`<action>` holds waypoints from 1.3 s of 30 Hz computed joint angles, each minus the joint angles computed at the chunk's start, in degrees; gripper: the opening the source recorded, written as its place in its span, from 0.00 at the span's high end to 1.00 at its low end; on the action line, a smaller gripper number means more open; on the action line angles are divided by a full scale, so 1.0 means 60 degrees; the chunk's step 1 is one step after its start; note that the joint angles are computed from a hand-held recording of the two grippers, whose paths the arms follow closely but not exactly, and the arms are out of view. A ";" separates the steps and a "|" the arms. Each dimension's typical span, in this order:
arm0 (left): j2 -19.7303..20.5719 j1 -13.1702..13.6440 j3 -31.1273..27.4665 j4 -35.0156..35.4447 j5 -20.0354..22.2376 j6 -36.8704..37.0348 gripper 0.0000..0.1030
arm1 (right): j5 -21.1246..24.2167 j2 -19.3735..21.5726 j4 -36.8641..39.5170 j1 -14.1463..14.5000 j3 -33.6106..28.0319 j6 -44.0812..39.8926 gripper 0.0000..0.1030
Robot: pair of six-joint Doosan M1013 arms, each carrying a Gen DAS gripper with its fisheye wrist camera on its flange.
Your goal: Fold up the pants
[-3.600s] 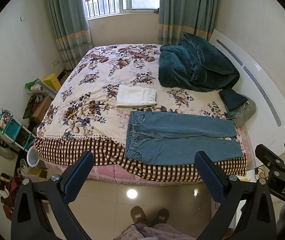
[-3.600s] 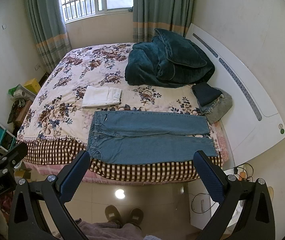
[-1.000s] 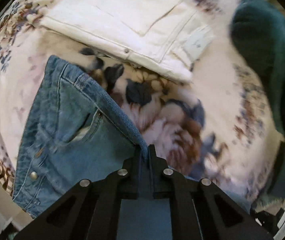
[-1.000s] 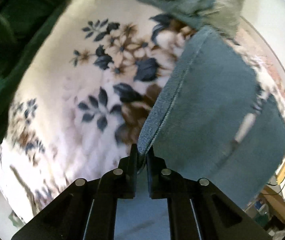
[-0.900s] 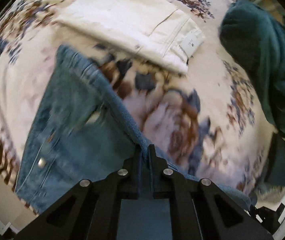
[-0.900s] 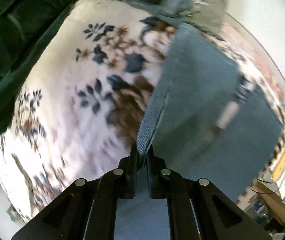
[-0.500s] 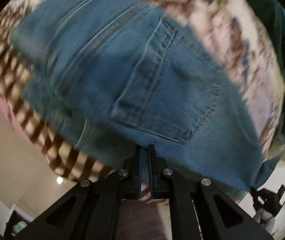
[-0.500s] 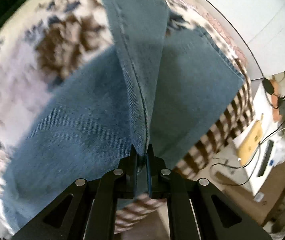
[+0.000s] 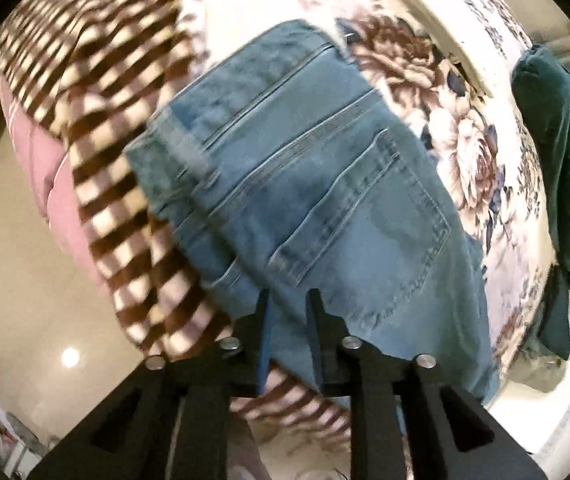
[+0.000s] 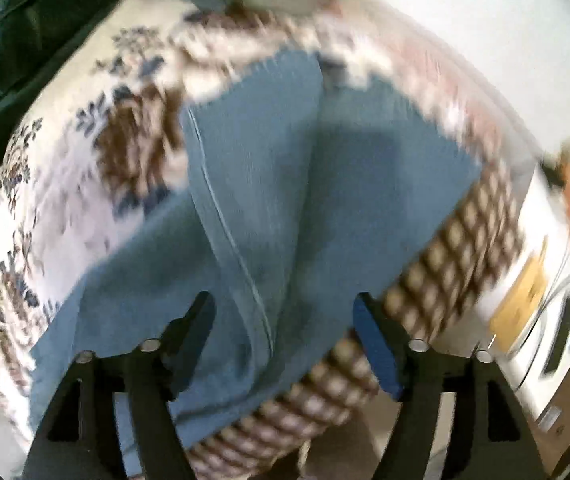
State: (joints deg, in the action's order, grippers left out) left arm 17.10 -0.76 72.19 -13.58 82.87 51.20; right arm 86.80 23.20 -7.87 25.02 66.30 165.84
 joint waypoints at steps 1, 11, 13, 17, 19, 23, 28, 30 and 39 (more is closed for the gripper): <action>0.0024 -0.0136 0.0001 0.0259 -0.0158 0.0070 0.71 | 0.0049 0.0180 -0.0170 -0.0076 -0.0249 -0.0412 0.17; 0.0087 -0.0993 0.0463 0.1163 -0.1387 0.0663 0.36 | 0.2231 0.1572 -0.1344 -0.0367 -0.1402 -0.2812 0.60; 0.0079 -0.1133 0.0474 0.1102 -0.1457 0.0822 0.36 | 0.2036 0.0876 -0.1097 -0.0595 -0.0418 -0.1222 0.60; -0.0022 -0.1281 0.0630 0.0935 -0.1582 0.0938 0.36 | 0.1036 -0.0696 0.0510 -0.1164 0.1911 0.1817 0.52; -0.0057 -0.1294 0.0735 0.0796 -0.1613 0.0888 0.36 | 0.0184 -0.1343 0.0942 -0.1213 0.2746 0.2807 0.44; -0.0120 -0.1245 0.0910 0.0537 -0.1488 0.0827 0.36 | -0.0680 -0.1709 0.0988 -0.0892 0.2917 0.3175 0.41; -0.0271 -0.0956 0.0989 0.0788 -0.1069 0.0719 0.36 | -0.2193 -0.1314 0.1905 -0.0239 0.2178 0.2083 0.41; -0.0290 -0.0757 0.0945 0.0992 -0.0877 0.0582 0.36 | -0.3061 -0.1046 0.2756 -0.0098 0.1919 0.1520 0.41; -0.0079 0.0203 0.0822 0.1571 -0.1193 -0.0418 0.36 | -0.4771 -0.0194 0.4765 0.0294 0.1803 0.1703 0.41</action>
State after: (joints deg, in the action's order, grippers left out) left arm 16.63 0.46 77.12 -4.15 75.71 48.69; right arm 58.17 22.04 20.72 26.78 77.12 176.06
